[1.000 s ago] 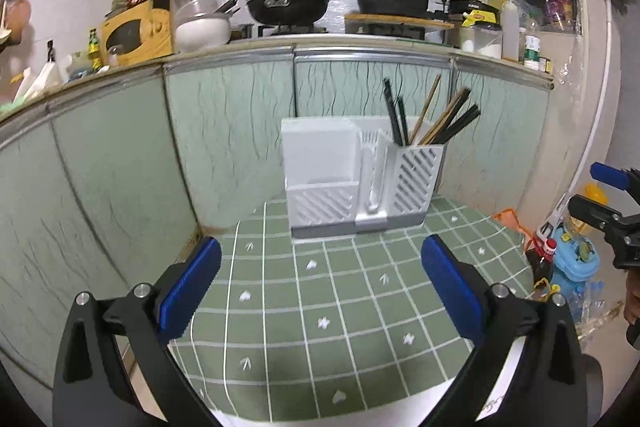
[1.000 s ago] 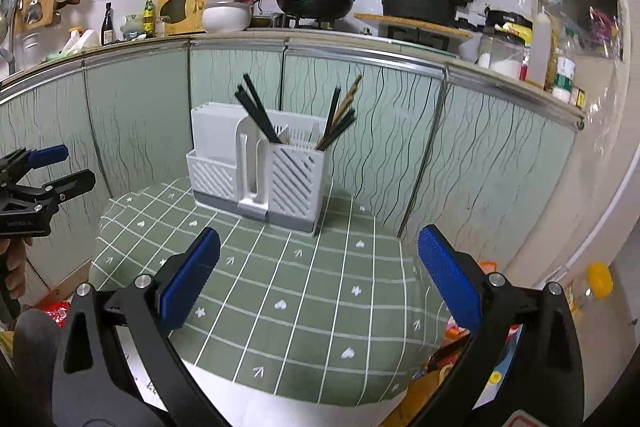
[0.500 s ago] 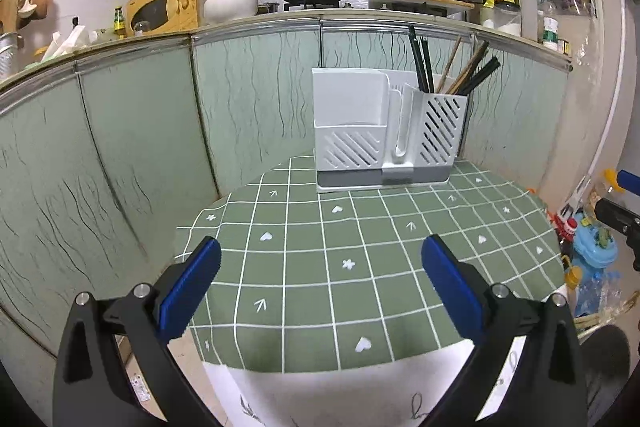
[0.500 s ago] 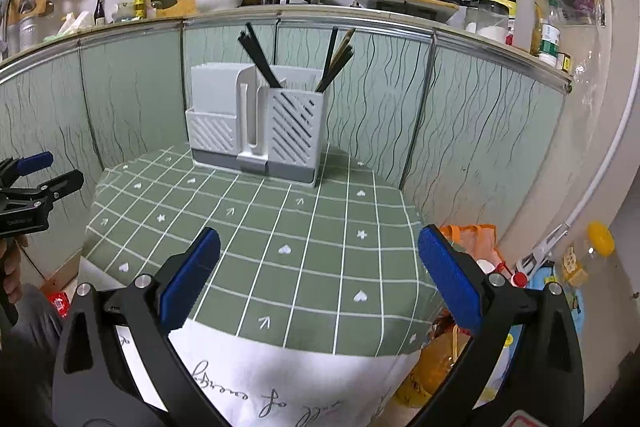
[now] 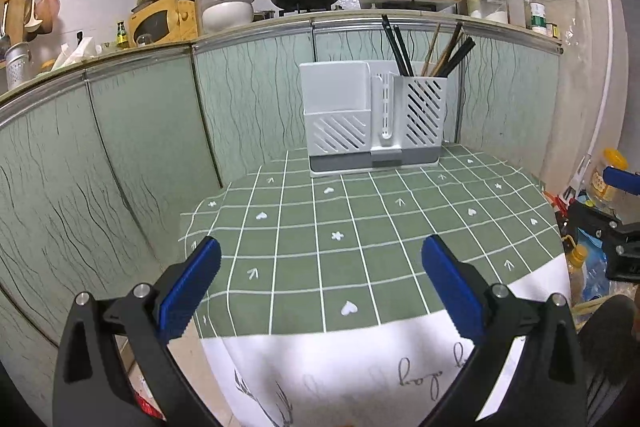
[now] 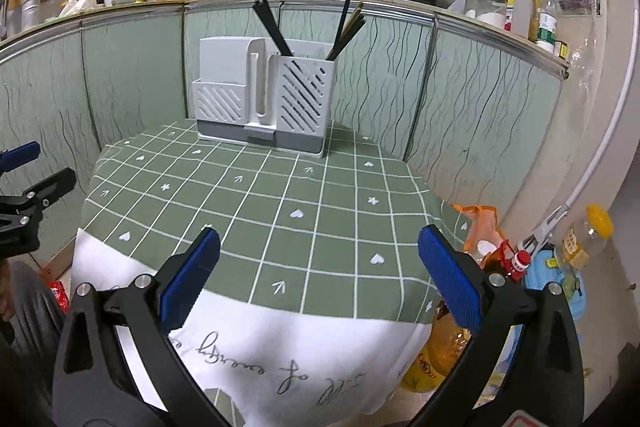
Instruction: Organize utensils
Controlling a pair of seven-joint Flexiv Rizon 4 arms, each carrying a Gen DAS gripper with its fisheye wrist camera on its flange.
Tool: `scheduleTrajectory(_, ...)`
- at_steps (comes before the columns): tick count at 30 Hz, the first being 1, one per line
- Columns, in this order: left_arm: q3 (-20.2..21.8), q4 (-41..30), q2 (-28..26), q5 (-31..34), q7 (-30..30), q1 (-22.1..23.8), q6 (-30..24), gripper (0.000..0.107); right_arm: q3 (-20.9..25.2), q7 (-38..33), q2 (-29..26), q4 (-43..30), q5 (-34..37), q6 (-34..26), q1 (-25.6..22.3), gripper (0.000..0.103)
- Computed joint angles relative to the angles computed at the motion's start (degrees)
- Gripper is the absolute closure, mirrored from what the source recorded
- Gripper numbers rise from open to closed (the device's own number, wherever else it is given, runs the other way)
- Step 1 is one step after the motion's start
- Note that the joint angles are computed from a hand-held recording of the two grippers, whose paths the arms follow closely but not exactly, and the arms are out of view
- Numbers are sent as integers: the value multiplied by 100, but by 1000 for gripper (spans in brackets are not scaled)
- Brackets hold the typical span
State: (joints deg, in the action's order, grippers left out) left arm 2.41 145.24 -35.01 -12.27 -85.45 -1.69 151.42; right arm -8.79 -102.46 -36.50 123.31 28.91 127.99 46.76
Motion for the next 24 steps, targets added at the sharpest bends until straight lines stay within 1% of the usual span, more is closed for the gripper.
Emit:
scheduleTrajectory(4,-4,68,-51,-83,-4,-99,36,9,131,52,-27,88,8,129,-38,8)
scheduleTrajectory(8,-33,127,-135,44,-82,-76,94,9,245,70,-77,177,55,336,-63,8)
scheduleTrajectory(10,-47,141,-280,277,-205,15,268,8,270,44,-157,188,136,462,-32,8)
scheduleTrajectory(13,-28,167,-441,247,-212,-56,447,8,318,13,-223,197,188,505,-35,8)
scheduleTrajectory(16,-49,209,-477,199,-157,-93,366,8,413,49,-272,222,182,588,-83,8)
scheduleTrajectory(19,-47,249,-524,184,-260,-83,484,8,488,76,-279,261,143,667,-137,8)
scheduleTrajectory(24,-61,279,-490,200,-368,-22,469,8,552,90,-301,276,141,733,-172,8)
